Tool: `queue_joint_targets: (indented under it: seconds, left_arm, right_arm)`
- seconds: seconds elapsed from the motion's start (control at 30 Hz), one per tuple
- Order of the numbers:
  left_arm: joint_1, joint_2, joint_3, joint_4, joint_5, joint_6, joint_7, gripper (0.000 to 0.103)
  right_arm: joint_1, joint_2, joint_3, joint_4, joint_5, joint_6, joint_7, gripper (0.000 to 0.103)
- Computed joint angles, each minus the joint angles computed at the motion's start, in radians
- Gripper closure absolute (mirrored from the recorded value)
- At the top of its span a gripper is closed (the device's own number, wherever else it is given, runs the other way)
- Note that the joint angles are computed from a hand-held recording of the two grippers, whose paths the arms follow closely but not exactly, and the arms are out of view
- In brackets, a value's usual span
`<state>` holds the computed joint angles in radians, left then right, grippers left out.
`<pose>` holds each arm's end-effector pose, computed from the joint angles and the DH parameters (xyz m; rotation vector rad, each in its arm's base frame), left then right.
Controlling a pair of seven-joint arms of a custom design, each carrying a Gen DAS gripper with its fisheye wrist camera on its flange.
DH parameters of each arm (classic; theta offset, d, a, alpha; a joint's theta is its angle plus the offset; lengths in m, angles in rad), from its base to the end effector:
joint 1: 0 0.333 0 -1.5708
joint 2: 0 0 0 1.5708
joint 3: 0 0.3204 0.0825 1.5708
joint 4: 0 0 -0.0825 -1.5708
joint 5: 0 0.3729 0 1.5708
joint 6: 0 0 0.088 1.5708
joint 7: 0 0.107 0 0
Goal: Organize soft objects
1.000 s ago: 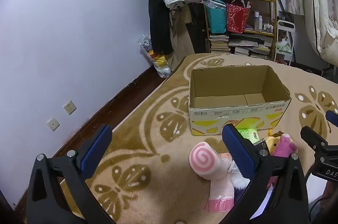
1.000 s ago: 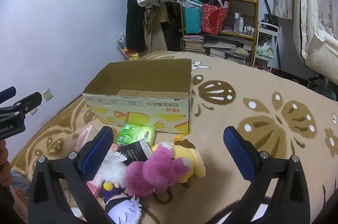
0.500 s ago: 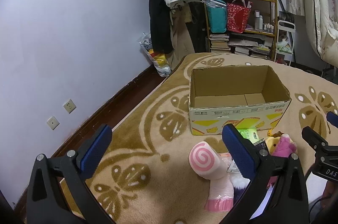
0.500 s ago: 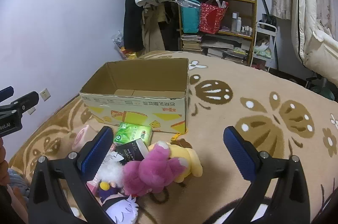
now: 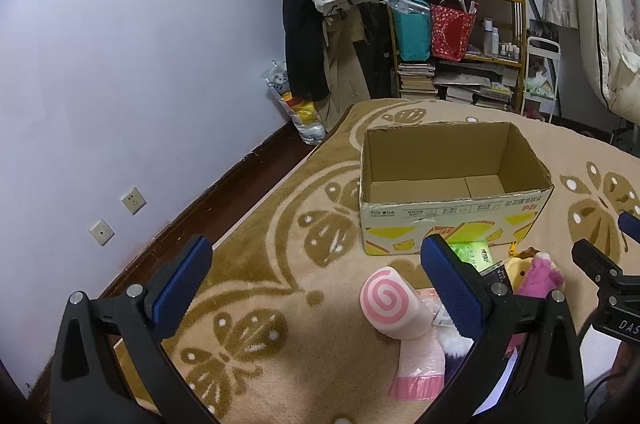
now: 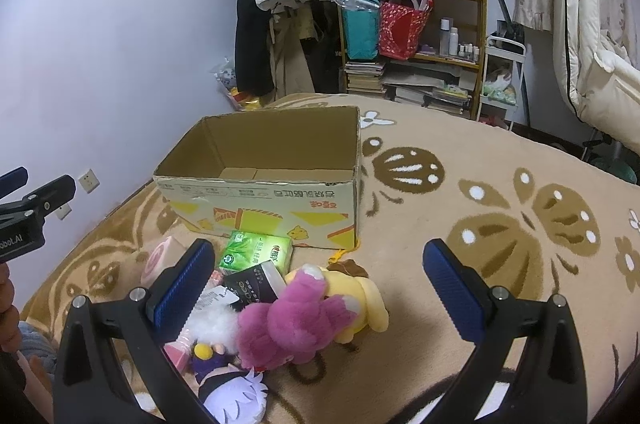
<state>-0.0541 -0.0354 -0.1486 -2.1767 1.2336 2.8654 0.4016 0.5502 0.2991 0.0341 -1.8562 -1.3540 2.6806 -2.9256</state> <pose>0.5245 -0.1619 0.4706 -1.5088 1.7189 -0.6448 0.5230 0.3804 0.4094 -1.5506 1.7023 -0.7752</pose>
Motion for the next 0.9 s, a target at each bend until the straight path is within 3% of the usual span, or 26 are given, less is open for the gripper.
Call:
queue_joint_targets:
  seconds: [0.9]
  left_arm:
    - [-0.001, -0.009, -0.004, -0.001, 0.005, -0.009, 0.015, 0.000]
  right_arm:
    - [0.008, 0.008, -0.002, 0.008, 0.024, -0.006, -0.034, 0.000]
